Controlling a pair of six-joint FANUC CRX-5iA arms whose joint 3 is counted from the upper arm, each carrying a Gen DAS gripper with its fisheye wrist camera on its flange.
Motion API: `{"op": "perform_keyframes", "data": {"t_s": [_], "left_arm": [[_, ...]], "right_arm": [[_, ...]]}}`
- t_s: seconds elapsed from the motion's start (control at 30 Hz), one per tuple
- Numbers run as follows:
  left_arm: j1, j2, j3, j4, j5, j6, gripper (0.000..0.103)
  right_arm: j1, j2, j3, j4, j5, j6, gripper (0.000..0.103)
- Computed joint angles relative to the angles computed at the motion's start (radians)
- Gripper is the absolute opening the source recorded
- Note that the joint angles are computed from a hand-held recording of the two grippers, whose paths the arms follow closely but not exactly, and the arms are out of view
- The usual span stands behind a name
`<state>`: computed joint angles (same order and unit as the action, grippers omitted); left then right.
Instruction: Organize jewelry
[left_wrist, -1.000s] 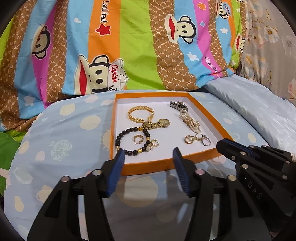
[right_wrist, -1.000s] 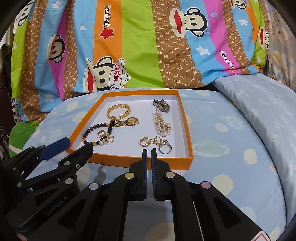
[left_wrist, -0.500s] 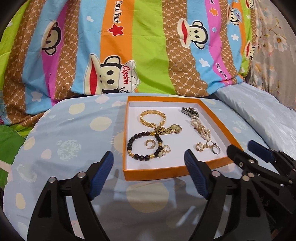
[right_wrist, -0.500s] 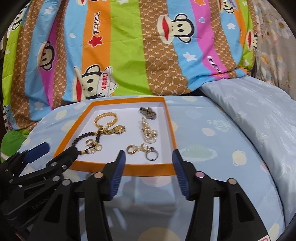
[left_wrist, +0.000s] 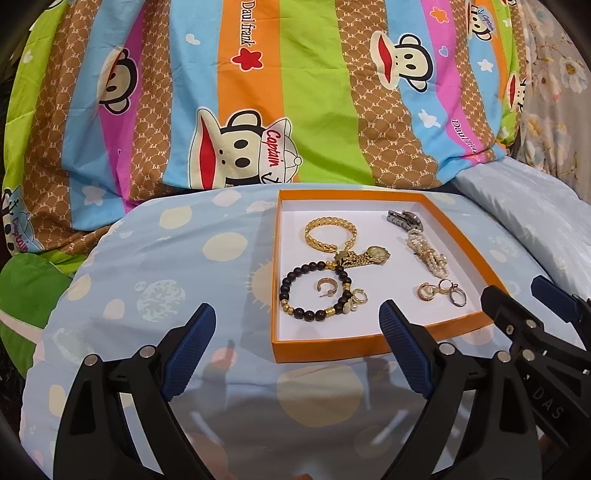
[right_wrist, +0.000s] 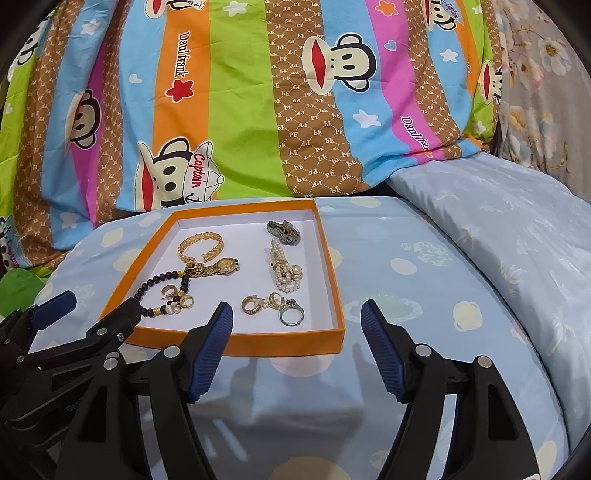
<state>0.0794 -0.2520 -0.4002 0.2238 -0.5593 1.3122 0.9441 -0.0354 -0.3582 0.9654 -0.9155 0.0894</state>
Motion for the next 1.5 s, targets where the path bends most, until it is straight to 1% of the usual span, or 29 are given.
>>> {"op": "perform_keyframes", "data": {"t_s": [0.3,0.57,0.67,1.5], "left_arm": [[-0.01,0.002,0.021,-0.066,-0.011,0.062,0.088],[-0.016,-0.003,0.027,-0.098,-0.011,0.092,0.088],[-0.02,-0.004,0.04,-0.143,-0.018,0.14,0.091],[-0.011,-0.002,0.038,-0.125,-0.028,0.132,0.093]], "right_arm": [[0.007,0.003,0.004,-0.004,-0.008,0.003,0.072],[0.008,0.004,0.004,-0.003,-0.007,0.003,0.072],[0.009,0.003,0.002,0.0,-0.005,0.003,0.072],[0.011,0.004,0.006,-0.008,-0.007,0.02,0.073]]}}
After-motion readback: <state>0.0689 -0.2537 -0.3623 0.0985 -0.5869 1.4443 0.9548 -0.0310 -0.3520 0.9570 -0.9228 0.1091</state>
